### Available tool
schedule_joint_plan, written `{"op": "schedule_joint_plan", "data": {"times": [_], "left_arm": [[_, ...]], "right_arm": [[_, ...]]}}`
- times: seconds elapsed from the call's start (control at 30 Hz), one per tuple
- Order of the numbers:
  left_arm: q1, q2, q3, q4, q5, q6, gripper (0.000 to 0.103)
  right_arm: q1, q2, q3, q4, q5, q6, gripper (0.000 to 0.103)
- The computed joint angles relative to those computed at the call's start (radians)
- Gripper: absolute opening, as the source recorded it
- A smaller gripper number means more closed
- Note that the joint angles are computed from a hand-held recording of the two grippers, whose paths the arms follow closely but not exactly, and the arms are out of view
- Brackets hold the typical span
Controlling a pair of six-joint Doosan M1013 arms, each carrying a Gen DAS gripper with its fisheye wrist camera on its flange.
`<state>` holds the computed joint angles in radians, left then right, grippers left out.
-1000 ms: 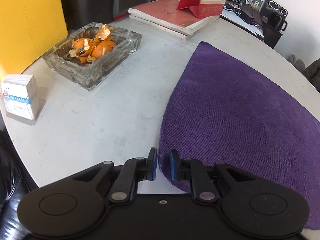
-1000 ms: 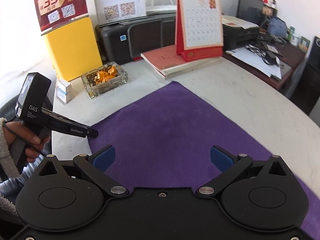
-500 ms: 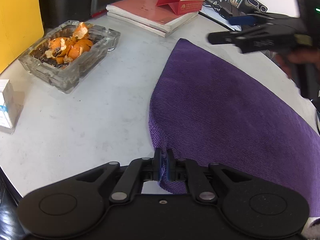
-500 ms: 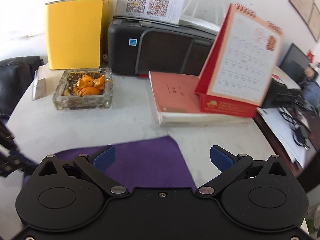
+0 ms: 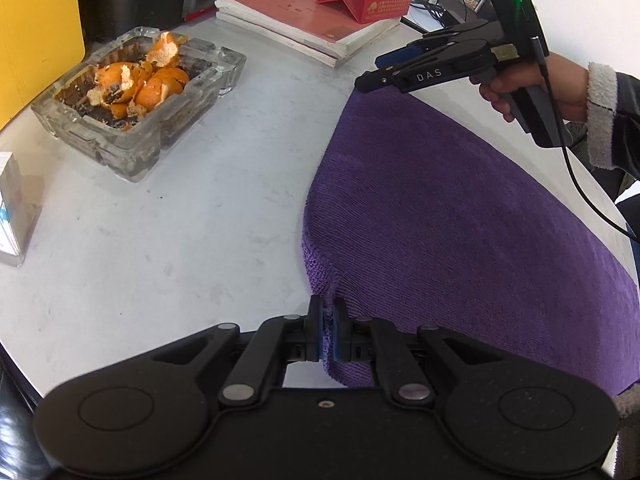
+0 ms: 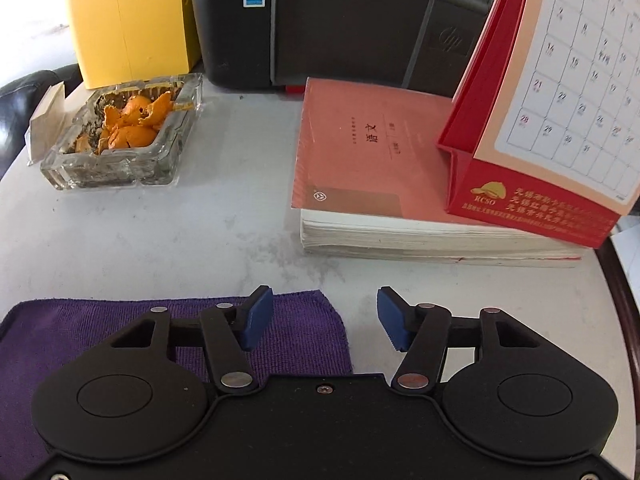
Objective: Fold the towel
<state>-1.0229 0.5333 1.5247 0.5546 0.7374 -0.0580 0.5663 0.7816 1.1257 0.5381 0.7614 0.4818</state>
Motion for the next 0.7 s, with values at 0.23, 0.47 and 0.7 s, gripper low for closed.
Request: {"op": "schedule_joint_plan", "data": {"times": [0.23, 0.47, 0.7], "left_arm": [[0.001, 0.000, -0.003, -0.012, -0.001, -0.005, 0.005], [0.003, 0.008, -0.019, -0.033, 0.014, 0.009, 0.005], [0.001, 0.014, -0.034, -0.041, 0.034, 0.013, 0.005]], "right_arm": [[-0.008, 0.029, -0.060, 0.000, 0.098, 0.005, 0.052], [-0.012, 0.044, -0.098, -0.002, 0.182, -0.008, 0.041], [-0.010, 0.049, -0.114, -0.015, 0.211, -0.016, 0.018]]}}
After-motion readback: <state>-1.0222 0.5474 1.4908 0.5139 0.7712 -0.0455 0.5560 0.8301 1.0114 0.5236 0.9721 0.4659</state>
